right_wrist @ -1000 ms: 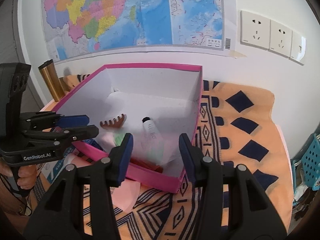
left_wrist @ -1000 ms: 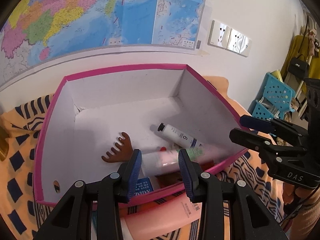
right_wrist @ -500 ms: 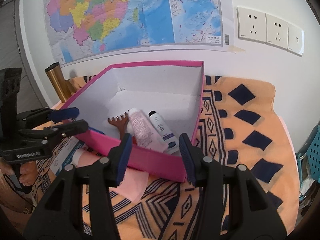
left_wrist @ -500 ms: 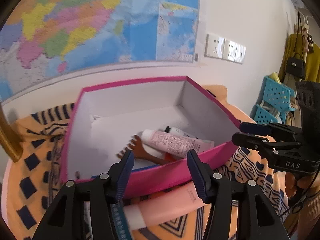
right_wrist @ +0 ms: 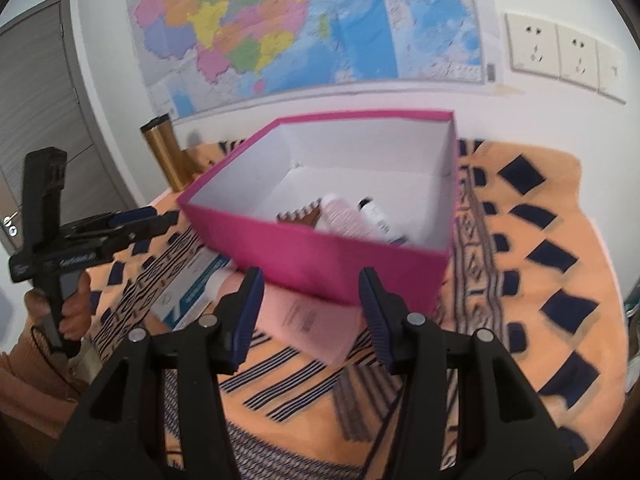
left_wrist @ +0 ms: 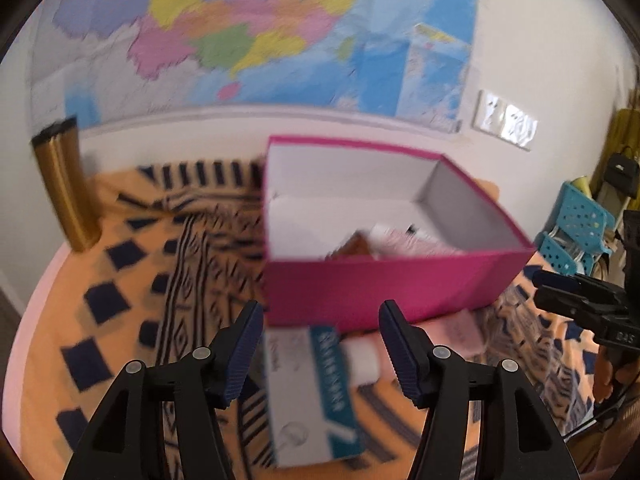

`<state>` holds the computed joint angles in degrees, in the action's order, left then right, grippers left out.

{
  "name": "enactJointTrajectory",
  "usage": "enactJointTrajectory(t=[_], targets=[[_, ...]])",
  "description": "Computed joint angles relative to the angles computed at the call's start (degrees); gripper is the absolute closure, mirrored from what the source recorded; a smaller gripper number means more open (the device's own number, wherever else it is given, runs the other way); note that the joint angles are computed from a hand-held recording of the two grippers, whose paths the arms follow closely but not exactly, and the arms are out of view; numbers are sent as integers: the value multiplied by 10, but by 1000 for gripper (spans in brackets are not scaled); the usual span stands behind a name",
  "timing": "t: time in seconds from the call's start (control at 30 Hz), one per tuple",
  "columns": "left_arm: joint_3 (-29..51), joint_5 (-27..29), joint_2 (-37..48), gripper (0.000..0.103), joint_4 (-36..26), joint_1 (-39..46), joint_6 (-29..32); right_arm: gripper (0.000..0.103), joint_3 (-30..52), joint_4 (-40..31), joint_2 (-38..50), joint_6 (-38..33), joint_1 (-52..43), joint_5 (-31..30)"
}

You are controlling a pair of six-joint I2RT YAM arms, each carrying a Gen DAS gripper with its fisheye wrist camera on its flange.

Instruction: Organize rigid objects

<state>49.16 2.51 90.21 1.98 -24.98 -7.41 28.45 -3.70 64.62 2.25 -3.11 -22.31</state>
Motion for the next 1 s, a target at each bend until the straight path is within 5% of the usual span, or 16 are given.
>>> enactJointTrajectory(t=[0.6, 0.83, 1.0], targets=[[-70, 37, 43, 44, -3, -11, 22, 52, -29, 67, 110, 63, 91, -8], [-90, 117, 30, 44, 4, -62, 15, 52, -23, 76, 130, 77, 95, -15], [-82, 94, 30, 46, 0, -83, 22, 52, -21, 88, 149, 90, 102, -26]])
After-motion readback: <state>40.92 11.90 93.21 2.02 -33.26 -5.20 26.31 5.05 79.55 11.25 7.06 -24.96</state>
